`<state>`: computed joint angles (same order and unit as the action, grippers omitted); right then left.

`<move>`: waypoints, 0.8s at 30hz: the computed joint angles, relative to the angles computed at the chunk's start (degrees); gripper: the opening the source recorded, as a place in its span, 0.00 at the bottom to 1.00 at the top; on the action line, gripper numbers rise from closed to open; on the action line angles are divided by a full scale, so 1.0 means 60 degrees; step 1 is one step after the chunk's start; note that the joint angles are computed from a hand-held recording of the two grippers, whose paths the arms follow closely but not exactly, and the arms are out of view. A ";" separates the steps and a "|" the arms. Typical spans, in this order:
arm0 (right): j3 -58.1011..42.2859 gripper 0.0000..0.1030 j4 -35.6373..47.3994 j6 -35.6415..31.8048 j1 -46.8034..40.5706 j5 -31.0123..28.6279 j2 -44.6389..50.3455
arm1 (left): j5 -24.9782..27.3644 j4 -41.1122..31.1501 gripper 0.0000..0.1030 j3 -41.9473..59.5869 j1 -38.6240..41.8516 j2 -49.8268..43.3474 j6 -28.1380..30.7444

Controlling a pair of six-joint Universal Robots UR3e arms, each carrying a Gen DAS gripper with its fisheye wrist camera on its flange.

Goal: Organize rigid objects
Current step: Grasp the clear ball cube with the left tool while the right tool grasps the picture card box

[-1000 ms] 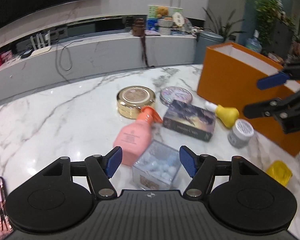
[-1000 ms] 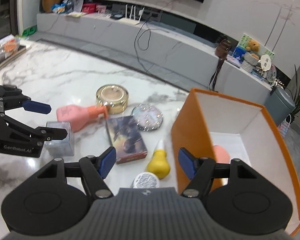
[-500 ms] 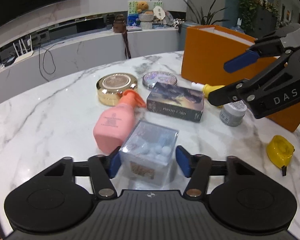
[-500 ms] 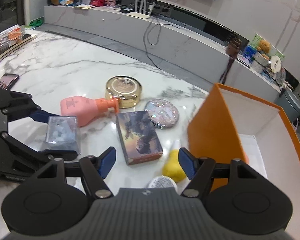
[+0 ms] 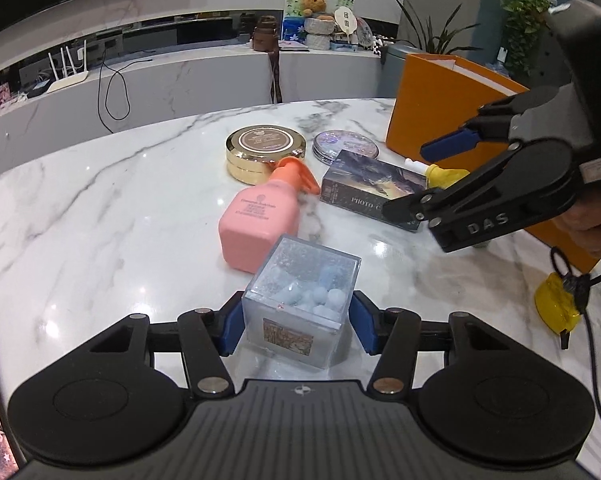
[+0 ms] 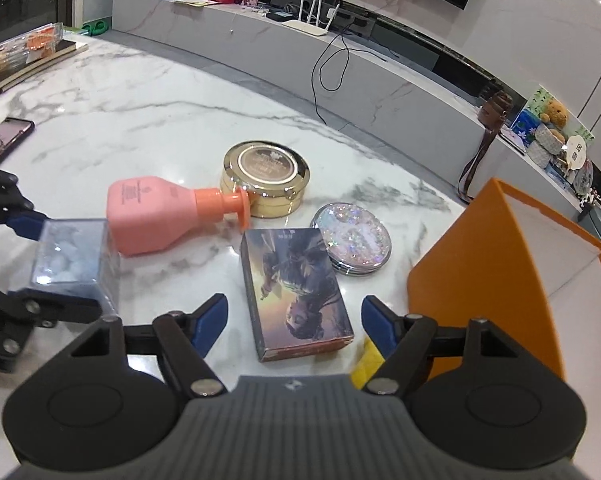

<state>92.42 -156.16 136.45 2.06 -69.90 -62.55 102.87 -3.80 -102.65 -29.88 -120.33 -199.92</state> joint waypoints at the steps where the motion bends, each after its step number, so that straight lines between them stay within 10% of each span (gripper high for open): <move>1: -0.0019 0.71 -0.0074 -0.0014 0.0009 0.0000 0.0088 | -0.0006 -0.0007 0.61 0.0007 0.0008 0.0001 -0.0002; 24: -0.1722 0.62 0.1066 0.0740 0.0018 0.0431 0.1429 | -0.0215 0.0449 0.63 -0.0126 0.0112 -0.0158 -0.0237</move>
